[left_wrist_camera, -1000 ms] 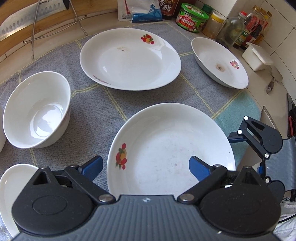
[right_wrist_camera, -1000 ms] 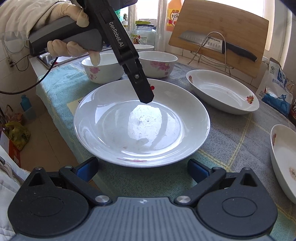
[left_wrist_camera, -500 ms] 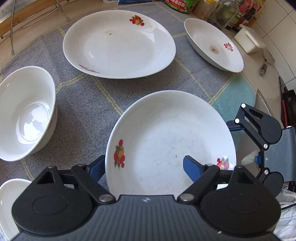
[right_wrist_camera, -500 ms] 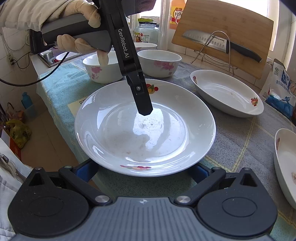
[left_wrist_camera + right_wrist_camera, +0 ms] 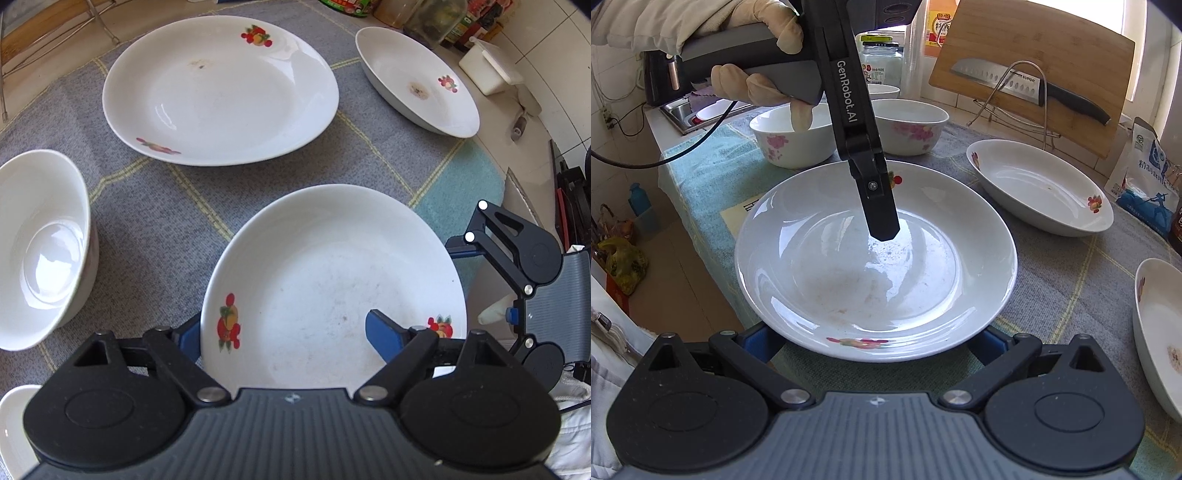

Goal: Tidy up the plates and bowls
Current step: 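Lift the fruit-print plate with the left gripper and carry it over the stained plate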

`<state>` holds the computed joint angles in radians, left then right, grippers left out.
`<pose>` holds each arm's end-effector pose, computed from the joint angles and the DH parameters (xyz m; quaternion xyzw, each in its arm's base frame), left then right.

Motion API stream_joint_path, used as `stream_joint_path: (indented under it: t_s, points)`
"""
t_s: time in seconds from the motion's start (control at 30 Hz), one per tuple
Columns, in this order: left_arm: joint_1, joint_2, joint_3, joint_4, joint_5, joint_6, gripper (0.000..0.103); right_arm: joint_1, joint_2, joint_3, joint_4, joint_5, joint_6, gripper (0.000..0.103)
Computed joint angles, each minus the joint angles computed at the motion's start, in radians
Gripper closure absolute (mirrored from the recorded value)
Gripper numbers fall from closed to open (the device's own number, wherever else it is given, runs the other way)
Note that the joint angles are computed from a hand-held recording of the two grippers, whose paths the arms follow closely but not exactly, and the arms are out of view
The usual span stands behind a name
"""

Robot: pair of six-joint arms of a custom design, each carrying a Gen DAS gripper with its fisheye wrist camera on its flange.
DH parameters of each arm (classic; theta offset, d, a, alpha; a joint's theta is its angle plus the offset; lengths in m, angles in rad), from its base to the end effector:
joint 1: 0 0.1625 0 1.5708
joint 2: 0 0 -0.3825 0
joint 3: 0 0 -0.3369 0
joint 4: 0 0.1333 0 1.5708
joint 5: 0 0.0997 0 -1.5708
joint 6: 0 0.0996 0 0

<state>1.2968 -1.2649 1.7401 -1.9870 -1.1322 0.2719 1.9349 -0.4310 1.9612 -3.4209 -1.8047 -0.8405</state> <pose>0.0313 -0.5375 0.2772 0.2692 0.9378 0.0286 0.2175 0.2762 -0.4152 -0.0749 0.5402 -0.8185 0.1265 0.1493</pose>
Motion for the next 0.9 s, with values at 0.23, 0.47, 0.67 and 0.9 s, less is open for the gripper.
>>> stream_joint_path:
  t_s: [0.23, 0.47, 0.67, 0.9]
  points:
    - [0.001, 0.01, -0.014, 0.019, -0.006, -0.039, 0.016, -0.001, -0.022, -0.006, 0.066, 0.01, 0.025, 0.0]
    - [-0.009, -0.005, -0.006, 0.009, -0.011, -0.062, 0.016, -0.004, -0.05, -0.011, 0.11, 0.023, 0.01, 0.0]
    - [-0.023, -0.015, -0.009, 0.011, -0.008, -0.087, 0.016, -0.018, -0.085, -0.012, 0.147, 0.052, -0.012, 0.0]
    - [-0.059, -0.002, -0.025, 0.003, -0.006, -0.123, 0.017, -0.04, -0.137, -0.017, 0.207, 0.082, -0.029, 0.0]
